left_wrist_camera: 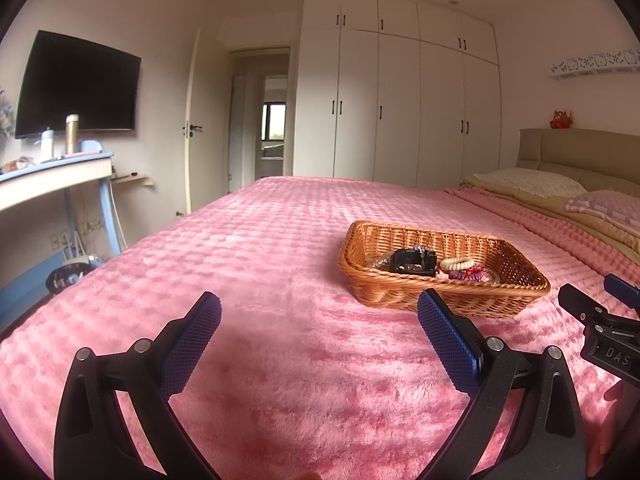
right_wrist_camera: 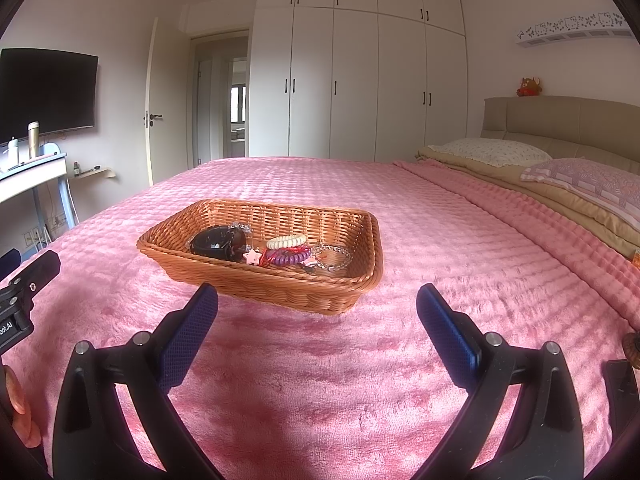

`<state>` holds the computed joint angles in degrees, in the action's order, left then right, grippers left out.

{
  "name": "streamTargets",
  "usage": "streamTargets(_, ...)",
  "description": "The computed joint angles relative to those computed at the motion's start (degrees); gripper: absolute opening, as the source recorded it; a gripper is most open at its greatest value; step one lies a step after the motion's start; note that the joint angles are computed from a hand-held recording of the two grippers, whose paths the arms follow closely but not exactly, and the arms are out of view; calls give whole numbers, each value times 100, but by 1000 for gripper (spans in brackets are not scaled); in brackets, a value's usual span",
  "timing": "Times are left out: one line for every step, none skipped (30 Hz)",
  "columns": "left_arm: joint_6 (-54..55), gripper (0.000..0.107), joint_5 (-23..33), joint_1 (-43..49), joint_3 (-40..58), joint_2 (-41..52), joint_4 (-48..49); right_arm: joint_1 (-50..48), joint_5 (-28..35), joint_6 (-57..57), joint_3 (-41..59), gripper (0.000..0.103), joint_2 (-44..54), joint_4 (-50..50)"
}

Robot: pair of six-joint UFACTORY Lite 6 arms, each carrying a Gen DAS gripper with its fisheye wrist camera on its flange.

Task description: Organize jewelry

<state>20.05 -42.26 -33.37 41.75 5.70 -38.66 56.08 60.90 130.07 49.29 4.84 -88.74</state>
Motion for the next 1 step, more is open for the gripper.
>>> streamTargets(5, 95, -4, 0, 3, 3, 0, -7, -11, 7, -1, 95, 7, -11)
